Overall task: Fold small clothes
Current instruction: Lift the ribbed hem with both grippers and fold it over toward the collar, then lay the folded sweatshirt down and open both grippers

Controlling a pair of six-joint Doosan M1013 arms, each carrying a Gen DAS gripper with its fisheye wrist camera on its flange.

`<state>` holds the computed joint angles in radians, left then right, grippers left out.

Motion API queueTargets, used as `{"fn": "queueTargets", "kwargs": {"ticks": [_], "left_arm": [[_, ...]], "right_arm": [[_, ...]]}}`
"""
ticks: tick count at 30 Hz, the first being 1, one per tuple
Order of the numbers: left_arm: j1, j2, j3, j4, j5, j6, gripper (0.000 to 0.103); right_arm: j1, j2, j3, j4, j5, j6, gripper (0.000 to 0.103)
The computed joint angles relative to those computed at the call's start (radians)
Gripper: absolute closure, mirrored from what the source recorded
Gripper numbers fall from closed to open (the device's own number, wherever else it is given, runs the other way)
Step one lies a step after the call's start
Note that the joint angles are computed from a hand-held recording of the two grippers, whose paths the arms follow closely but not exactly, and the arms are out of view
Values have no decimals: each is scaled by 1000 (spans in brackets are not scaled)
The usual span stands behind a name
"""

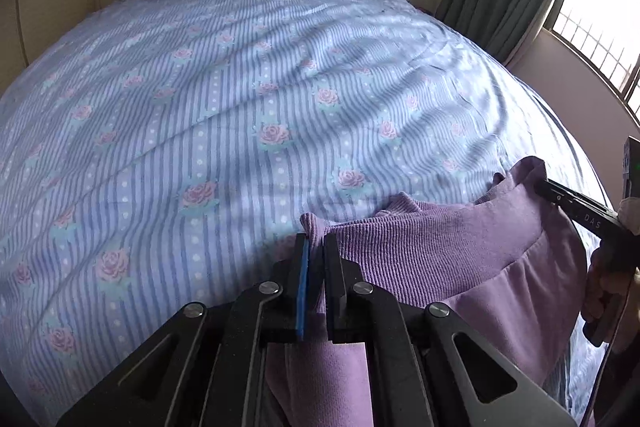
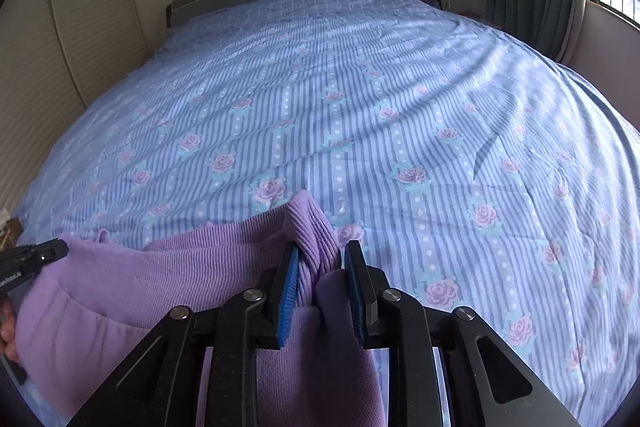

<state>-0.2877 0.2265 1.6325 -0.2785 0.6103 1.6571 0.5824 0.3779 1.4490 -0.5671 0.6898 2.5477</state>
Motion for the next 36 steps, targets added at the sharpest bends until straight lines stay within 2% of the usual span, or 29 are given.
{"fn": "queueTargets", "kwargs": {"ticks": [2, 5, 10, 13, 17, 22, 25, 30, 32, 34, 36], "left_arm": [[-2, -21, 11, 4, -12, -17, 84], [-26, -74, 48, 85, -61, -77, 70], [-64, -158, 127, 30, -119, -53, 64], [-91, -185, 172, -6, -134, -30, 63], [-103, -179, 208, 6, -122, -81, 60], [-93, -169, 243, -26, -164, -90, 61], [-102, -166, 247, 17, -184, -114, 60], [-113, -174, 235, 83, -165, -190, 56], [-129, -186, 235, 165, -168, -260, 41], [-145, -196, 237, 233, -172, -315, 33], [-157, -202, 238, 265, -168, -342, 32]], "right_arm": [[8, -5, -2, -16, 14, -2, 67], [33, -33, 19, -95, 1, 48, 66], [84, -93, 88, -165, -97, 103, 66], [101, -112, 121, -130, -143, 77, 66], [104, -114, 148, -65, -126, 51, 64], [74, -113, 184, 73, -127, -11, 64], [83, -107, 199, 10, -132, 10, 64], [98, -115, 197, -47, -112, 72, 64], [111, -131, 203, -102, -109, 123, 63], [127, -146, 211, -160, -87, 168, 58], [135, -158, 221, -184, -72, 189, 53]]}}
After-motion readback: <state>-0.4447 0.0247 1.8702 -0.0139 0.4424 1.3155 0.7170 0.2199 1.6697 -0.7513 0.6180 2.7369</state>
